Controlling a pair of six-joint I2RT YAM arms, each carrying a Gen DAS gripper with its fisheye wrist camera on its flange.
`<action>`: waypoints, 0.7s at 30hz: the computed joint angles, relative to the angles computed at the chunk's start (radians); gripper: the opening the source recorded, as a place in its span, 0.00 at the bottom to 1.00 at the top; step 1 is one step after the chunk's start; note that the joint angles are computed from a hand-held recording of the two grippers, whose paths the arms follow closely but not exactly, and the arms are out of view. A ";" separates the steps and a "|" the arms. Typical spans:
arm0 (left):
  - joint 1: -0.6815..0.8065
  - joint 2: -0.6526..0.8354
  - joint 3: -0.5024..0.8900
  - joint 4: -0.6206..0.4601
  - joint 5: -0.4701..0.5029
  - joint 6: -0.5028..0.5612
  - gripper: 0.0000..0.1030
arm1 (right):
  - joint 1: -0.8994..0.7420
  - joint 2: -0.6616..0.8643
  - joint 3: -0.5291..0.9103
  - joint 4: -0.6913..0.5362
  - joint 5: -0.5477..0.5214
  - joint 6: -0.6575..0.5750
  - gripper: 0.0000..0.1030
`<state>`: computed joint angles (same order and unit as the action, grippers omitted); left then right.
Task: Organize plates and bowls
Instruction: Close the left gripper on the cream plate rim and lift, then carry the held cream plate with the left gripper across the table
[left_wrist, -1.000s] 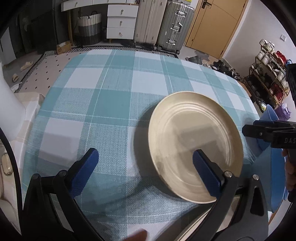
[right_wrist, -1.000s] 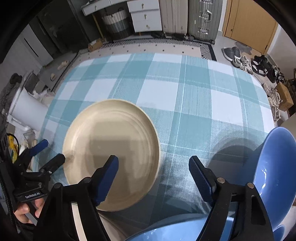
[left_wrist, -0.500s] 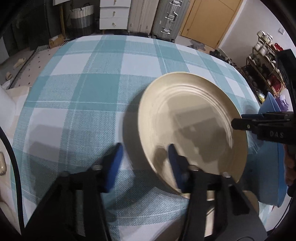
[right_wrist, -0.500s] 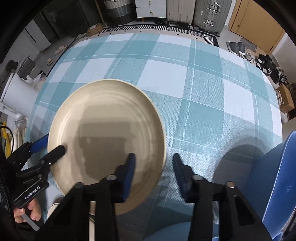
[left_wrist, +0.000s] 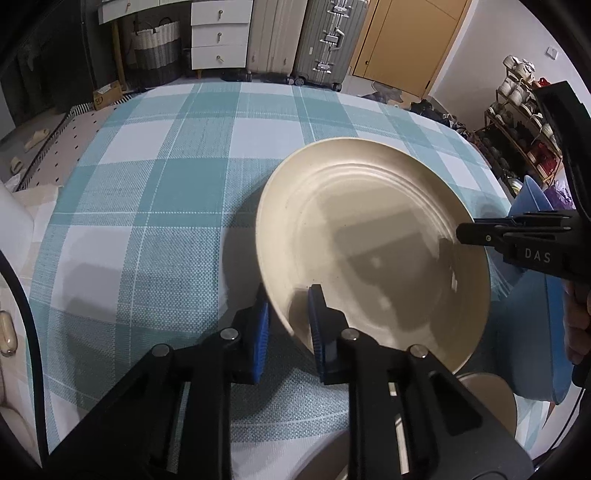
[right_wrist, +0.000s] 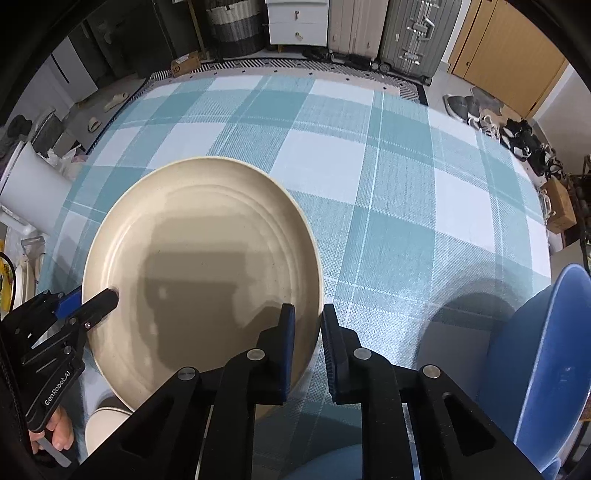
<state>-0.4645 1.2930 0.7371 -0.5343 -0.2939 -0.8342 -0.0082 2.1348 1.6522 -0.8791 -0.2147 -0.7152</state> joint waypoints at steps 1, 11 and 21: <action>-0.009 -0.007 0.004 -0.013 -0.010 -0.006 0.17 | -0.001 -0.008 -0.005 0.001 -0.002 -0.002 0.14; -0.099 -0.098 0.055 -0.151 -0.092 -0.068 0.17 | -0.033 -0.110 -0.056 -0.023 -0.047 -0.018 0.14; -0.275 -0.196 0.140 -0.374 -0.220 -0.226 0.17 | -0.070 -0.268 -0.150 -0.054 -0.096 -0.049 0.15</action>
